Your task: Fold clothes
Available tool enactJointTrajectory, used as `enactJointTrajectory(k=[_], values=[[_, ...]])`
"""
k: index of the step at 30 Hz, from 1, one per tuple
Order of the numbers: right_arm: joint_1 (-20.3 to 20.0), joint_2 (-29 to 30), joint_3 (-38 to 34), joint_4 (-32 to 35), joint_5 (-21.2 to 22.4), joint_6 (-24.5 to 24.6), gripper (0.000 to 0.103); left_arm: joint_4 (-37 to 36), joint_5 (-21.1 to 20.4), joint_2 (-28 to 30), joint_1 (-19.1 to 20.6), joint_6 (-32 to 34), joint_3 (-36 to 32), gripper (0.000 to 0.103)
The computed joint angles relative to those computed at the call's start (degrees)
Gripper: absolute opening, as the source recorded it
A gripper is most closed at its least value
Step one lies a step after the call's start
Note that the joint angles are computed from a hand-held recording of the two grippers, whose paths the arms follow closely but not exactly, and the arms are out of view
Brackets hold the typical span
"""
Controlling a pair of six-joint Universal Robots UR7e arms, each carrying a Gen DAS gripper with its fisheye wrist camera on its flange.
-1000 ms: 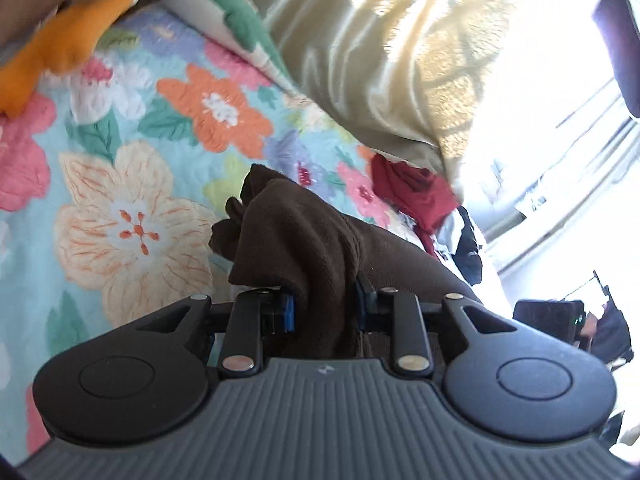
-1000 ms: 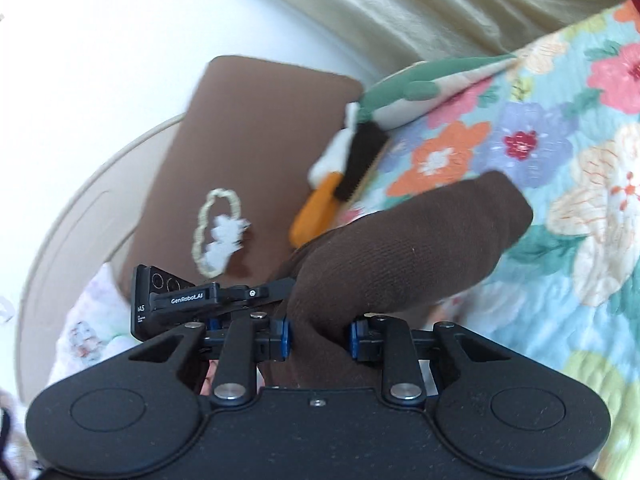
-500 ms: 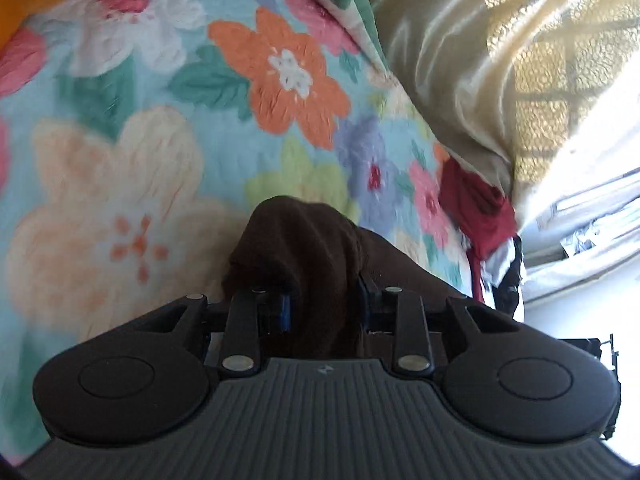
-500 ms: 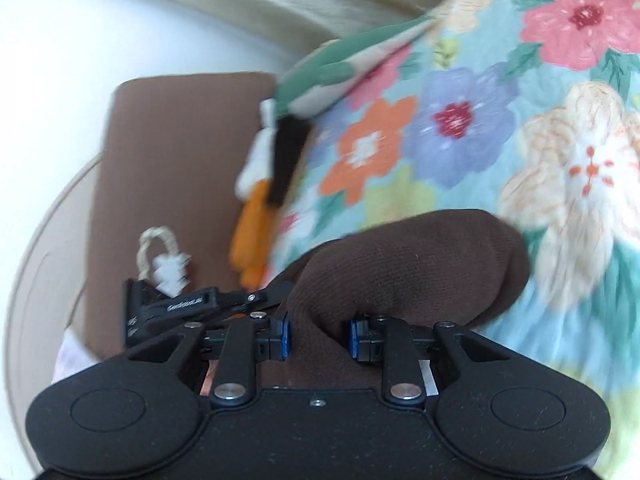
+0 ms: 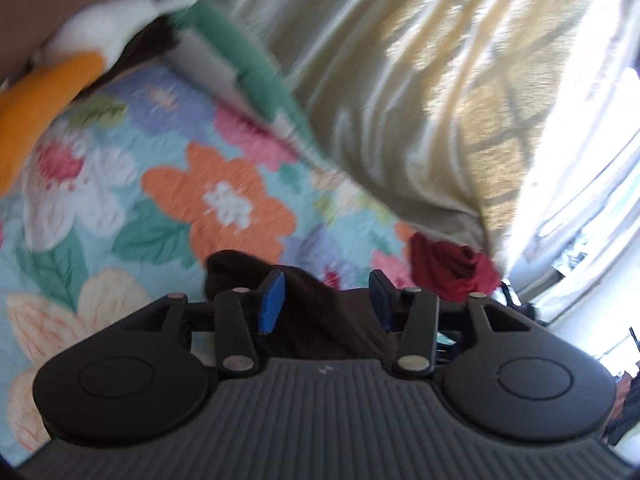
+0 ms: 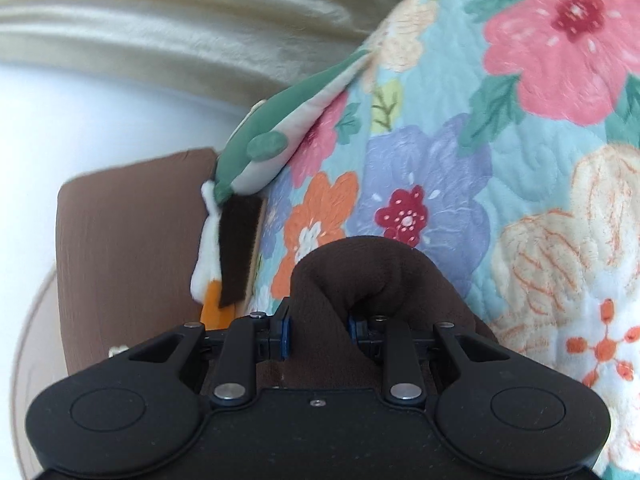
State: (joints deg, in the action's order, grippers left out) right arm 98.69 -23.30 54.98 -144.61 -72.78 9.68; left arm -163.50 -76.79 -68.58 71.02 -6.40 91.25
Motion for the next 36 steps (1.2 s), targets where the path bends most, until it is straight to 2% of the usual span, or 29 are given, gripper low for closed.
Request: enactJointTrajectory(k=[2, 4, 9, 10, 11, 12, 14, 16, 19, 20, 23, 24, 26, 27, 29, 31, 33, 36], values=[[-0.1, 1.3, -1.9, 0.2, 0.0, 2.3, 0.030, 1.3, -2.0, 0.1, -0.2, 2.6, -0.2, 0.050], [0.2, 2.3, -3.4, 0.5, -1.2, 2.9, 0.030, 3.1, -0.3, 0.8, -0.8, 5.6, -0.3, 0.051], [0.7, 3.6, -5.5, 0.4, -2.7, 5.7, 0.031, 4.6, 6.1, 3.2, -1.4, 9.0, -0.4, 0.049], [0.7, 3.8, -5.7, 0.4, -2.9, 6.5, 0.031, 3.8, 8.4, 3.9, -1.4, 8.9, -0.4, 0.047], [0.7, 3.7, -5.8, 0.6, -3.0, 7.1, 0.031, 3.6, 10.5, 4.6, -1.4, 8.7, -0.9, 0.039], [0.7, 3.6, -5.8, 1.1, -3.0, 7.3, 0.033, 3.6, 12.2, 5.3, -1.3, 8.4, -1.5, 0.036], [1.1, 2.7, -5.1, 1.6, -3.2, 6.2, 0.041, 2.7, 13.5, 6.0, -1.3, 8.2, -1.9, 0.036], [1.7, 0.8, -2.3, -0.2, -4.3, 3.6, 0.059, 1.6, 14.3, 6.5, -1.4, 8.1, -2.1, 0.036], [2.9, -2.9, 2.8, -2.9, -8.1, -1.9, 0.076, 0.8, 14.8, 6.7, -1.3, 7.2, -2.2, 0.036], [3.1, -4.1, 4.7, -3.7, -9.2, -3.2, 0.078, 0.5, 14.6, 6.9, -1.2, 6.6, -2.4, 0.037], [3.1, -6.8, 10.5, -6.6, -10.6, -3.1, 0.080, 0.9, 14.2, 8.2, -0.5, 4.8, -4.4, 0.037], [3.0, -7.5, 12.1, -7.7, -10.0, -3.7, 0.078, 1.0, 14.2, 8.6, -0.4, 4.6, -5.2, 0.037], [3.2, -8.1, 14.0, -8.8, -9.8, -6.8, 0.050, 1.3, 14.3, 9.0, -0.4, 5.1, -6.0, 0.036], [3.5, -8.1, 14.1, -9.1, -10.2, -9.1, 0.014, 1.5, 14.6, 9.0, -0.5, 5.6, -6.1, 0.036], [4.5, -7.5, 12.7, -9.3, -12.1, -13.5, 0.012, 1.8, 14.5, 8.6, -0.7, 5.8, -5.8, 0.036], [4.8, -6.7, 11.0, -10.5, -10.1, -16.0, 0.012, 1.9, 14.1, 7.7, -1.0, 5.8, -5.5, 0.036], [5.0, -5.5, 7.4, -6.7, -10.5, -15.5, 0.012, 1.8, 14.5, 7.0, -1.6, 6.9, -5.3, 0.038], [5.6, -4.2, 4.4, -1.2, -16.3, -13.7, 0.012, 1.4, 14.0, 6.1, -2.3, 10.7, -5.3, 0.041]])
